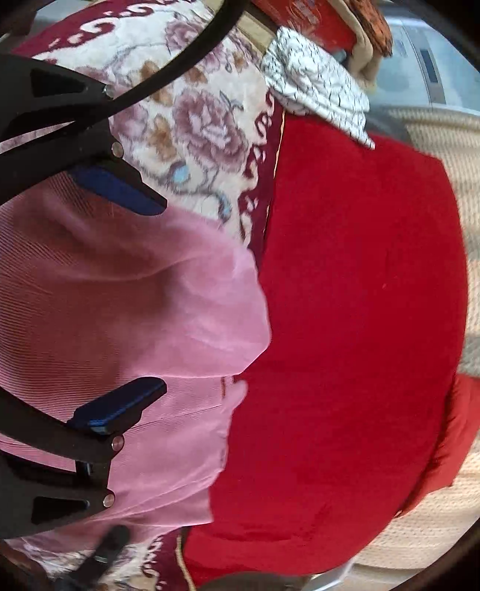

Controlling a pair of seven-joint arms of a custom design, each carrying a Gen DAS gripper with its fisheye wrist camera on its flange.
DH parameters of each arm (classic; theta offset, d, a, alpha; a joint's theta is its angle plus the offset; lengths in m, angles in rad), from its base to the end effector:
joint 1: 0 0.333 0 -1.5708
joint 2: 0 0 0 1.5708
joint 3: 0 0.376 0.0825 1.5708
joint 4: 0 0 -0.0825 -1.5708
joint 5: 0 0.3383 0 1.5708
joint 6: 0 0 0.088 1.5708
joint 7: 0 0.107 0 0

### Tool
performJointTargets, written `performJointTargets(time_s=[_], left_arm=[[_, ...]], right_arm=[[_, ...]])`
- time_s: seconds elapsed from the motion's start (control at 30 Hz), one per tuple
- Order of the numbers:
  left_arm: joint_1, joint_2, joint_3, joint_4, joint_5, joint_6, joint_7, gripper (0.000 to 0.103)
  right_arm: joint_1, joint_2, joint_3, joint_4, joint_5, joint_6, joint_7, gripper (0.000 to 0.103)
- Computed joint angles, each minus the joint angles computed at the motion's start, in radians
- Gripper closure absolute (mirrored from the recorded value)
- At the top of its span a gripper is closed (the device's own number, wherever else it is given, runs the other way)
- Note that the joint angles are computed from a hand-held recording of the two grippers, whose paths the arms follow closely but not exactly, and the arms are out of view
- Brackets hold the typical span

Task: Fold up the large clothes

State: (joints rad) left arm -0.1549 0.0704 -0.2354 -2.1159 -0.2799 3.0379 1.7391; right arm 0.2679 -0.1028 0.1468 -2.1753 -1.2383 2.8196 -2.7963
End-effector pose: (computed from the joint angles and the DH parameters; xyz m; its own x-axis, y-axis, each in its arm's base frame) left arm 0.5357 -0.1930 0.5683 -0.3301 -0.9365 0.1180 -0.6502 0.1350 -0.7477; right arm 0.4386 0.2479 0.5758 -0.2113 -0.9001 -0.3811 -0.5014 0.4345 -0.7482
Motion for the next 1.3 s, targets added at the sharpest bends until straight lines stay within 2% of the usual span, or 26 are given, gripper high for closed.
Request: performJointTargets(time_s=[0.07,0.17,0.2,0.23,0.27,0.3,0.4,0.47,0.6,0.7,0.77,0.83,0.97,1.07,1.17,1.3], left_arm=[[-0.008,0.005,0.018,0.004,0.047,-0.034,-0.054,0.014],[-0.039,0.054,0.069,0.064,0.249,-0.190,-0.214,0.014],[-0.052,0.053,0.083,0.064,0.324,-0.210,-0.266,0.014],[-0.055,0.067,0.091,0.074,0.382,-0.210,-0.289,0.014],[-0.048,0.069,0.083,0.076,0.390,-0.211,-0.280,0.014],[-0.028,0.067,0.064,0.080,0.349,-0.218,-0.242,0.014],[0.054,0.044,-0.005,0.069,0.068,-0.201,-0.057,0.014],[0.077,0.017,-0.008,0.056,-0.066,-0.183,0.009,0.014],[0.088,-0.033,0.029,0.017,-0.204,-0.159,0.035,0.014],[0.097,-0.065,0.055,-0.014,-0.410,-0.178,0.140,0.014],[0.094,-0.090,0.077,-0.042,-0.535,-0.217,0.208,0.014],[0.089,-0.113,0.102,-0.064,-0.672,-0.296,0.287,0.014],[0.088,-0.122,0.129,-0.088,-0.795,-0.443,0.331,0.014],[0.088,-0.102,0.128,-0.078,-0.865,-0.547,0.359,0.014],[0.079,-0.080,0.105,-0.064,-0.928,-0.504,0.380,0.013],[0.079,-0.040,0.091,-0.023,-1.034,-0.487,0.422,0.013]], right_arm=[[0.010,0.016,-0.002,0.001,0.060,0.021,-0.049,0.043],[0.036,0.060,-0.002,0.014,0.211,-0.023,-0.196,0.043],[0.043,0.072,-0.005,0.018,0.248,-0.037,-0.235,0.043],[0.049,0.078,-0.005,0.024,0.223,-0.052,-0.220,0.042],[0.056,0.078,-0.007,0.027,0.217,-0.062,-0.219,0.042],[0.061,0.078,-0.010,0.030,0.229,-0.068,-0.230,0.042],[0.062,0.070,-0.020,0.024,0.215,-0.048,-0.194,0.042],[0.059,0.058,-0.020,0.018,0.183,-0.029,-0.148,0.042],[0.056,0.038,-0.003,0.022,0.111,-0.019,-0.076,0.042],[0.066,0.041,0.010,0.034,0.106,-0.025,-0.080,0.042],[0.077,0.051,0.018,0.046,0.114,-0.039,-0.098,0.042],[0.092,0.065,0.021,0.057,0.139,-0.057,-0.132,0.042],[0.123,0.104,0.015,0.073,0.236,-0.117,-0.250,0.041],[0.131,0.108,-0.006,0.064,0.237,-0.090,-0.250,0.041],[0.117,0.102,-0.026,0.036,0.237,-0.005,-0.232,0.041],[0.103,0.101,-0.035,0.014,0.202,0.061,-0.204,0.041]])
